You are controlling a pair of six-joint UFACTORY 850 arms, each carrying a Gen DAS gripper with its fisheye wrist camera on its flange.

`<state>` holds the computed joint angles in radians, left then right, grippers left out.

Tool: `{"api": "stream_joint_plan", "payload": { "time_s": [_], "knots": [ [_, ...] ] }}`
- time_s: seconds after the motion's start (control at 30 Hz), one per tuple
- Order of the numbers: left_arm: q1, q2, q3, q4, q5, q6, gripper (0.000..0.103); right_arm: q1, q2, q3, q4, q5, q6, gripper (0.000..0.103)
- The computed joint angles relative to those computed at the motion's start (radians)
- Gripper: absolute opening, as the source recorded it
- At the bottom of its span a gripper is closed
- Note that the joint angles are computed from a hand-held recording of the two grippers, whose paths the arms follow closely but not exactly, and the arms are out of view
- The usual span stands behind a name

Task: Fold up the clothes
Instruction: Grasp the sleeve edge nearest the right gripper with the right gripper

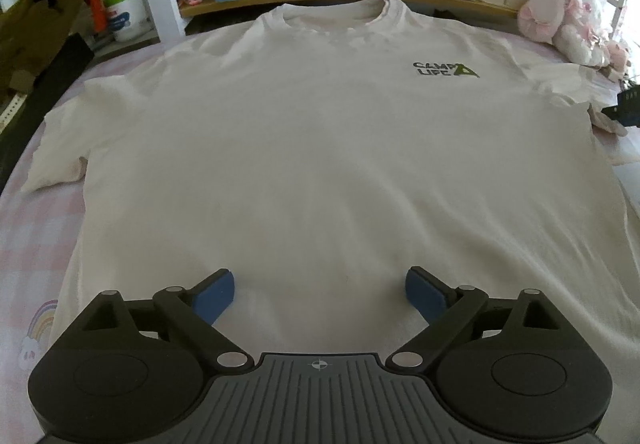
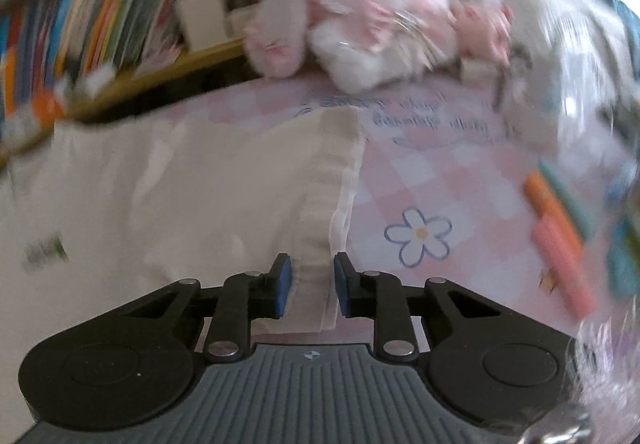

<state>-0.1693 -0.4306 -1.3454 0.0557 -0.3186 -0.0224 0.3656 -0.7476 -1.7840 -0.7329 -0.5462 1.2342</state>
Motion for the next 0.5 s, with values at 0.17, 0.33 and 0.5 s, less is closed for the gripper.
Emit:
{"api": "stream_joint_plan", "payload": {
  "time_s": [0.17, 0.33, 0.5],
  "knots": [
    [-0.006, 0.005, 0.005, 0.049, -0.003, -0.056, 0.095, 0.003, 0.015, 0.014, -0.067, 0.027, 0.020, 0.009],
    [-0.010, 0.012, 0.012, 0.072, -0.005, -0.091, 0.095, -0.022, 0.042, 0.053, -0.008, 0.122, 0.041, 0.009],
    [-0.010, 0.016, 0.014, 0.078, -0.009, -0.095, 0.095, -0.051, 0.038, 0.052, 0.198, 0.136, -0.031, 0.014]
  ]
}}
